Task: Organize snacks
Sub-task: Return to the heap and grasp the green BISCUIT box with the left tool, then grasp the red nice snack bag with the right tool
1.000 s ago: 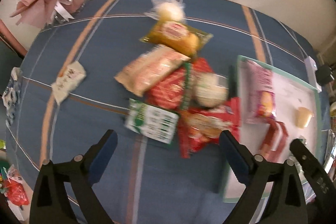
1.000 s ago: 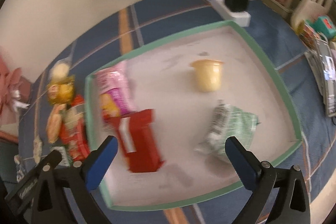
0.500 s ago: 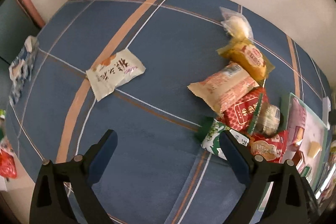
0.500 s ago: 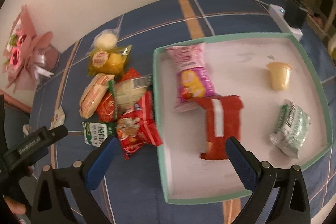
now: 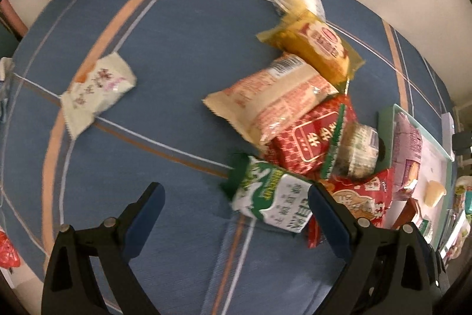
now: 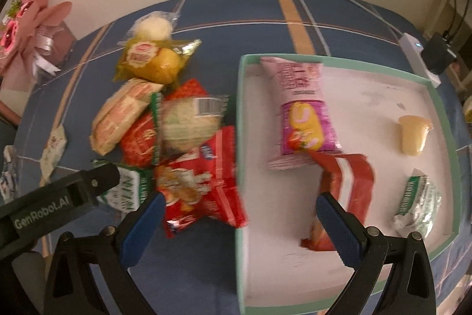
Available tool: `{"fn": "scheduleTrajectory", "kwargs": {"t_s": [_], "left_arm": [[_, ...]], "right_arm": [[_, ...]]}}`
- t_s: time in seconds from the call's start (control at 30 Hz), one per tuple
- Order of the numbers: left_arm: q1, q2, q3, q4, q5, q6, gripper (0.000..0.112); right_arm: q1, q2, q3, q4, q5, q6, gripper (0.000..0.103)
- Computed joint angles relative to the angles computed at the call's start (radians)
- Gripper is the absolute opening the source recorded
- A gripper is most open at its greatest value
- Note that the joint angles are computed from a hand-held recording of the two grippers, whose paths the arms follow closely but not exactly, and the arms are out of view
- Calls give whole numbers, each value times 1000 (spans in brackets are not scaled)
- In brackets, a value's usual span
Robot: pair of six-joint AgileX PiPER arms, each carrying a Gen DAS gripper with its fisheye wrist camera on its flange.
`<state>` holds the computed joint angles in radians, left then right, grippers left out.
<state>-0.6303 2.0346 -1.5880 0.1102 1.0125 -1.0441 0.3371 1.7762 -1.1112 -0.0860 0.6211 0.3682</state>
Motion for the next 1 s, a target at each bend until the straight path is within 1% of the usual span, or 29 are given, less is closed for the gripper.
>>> {"fn": "scheduleTrajectory", "kwargs": {"t_s": [0.1,0.17,0.3,0.4,0.43,0.47,0.5,0.53,0.63,0.67,0.8,0.83,0.87,0.9,1.0], "left_arm": [[7,24,-10,-40,-37,32,98],[8,52,-37,-63,-45,49,98],[4,98,-84,-81,-41,68,97],[-8,132,-128,-63,-38,41,97],[-5,130,-115,-57,-51,30,94],[-3,124,-107,-53,-63,22,83],[0,112,-87,-47,-79,12,79],[2,108,-83,-36,-76,-2,76],[4,116,-91,-5,-41,-35,75],[10,121,-94,-3,-20,-51,75],[37,103,-43,-15,-40,-82,75],[41,106,-45,-17,-37,-88,75],[44,106,-42,-16,-35,-92,75],[47,111,-45,-15,-30,-96,75],[55,112,-40,-26,-44,-91,75]], "right_arm": [[-35,7,1,35,0,-28,102],[-48,12,0,44,-1,-40,102],[-53,12,-1,49,-1,-45,102],[-49,12,-4,44,0,-42,102],[-46,11,-5,41,-1,-38,102],[-44,10,-7,43,-3,-41,102],[-42,5,-6,51,-5,-48,102],[-40,4,-7,62,-6,-57,102],[-22,-1,-10,99,-17,-95,101],[-12,-2,-12,102,-21,-102,100],[37,-1,-27,114,-40,-133,90],[46,0,-30,119,-43,-141,88],[58,4,-36,122,-44,-151,85],[68,8,-42,119,-44,-152,83],[105,26,-58,77,-38,-123,83]]}}
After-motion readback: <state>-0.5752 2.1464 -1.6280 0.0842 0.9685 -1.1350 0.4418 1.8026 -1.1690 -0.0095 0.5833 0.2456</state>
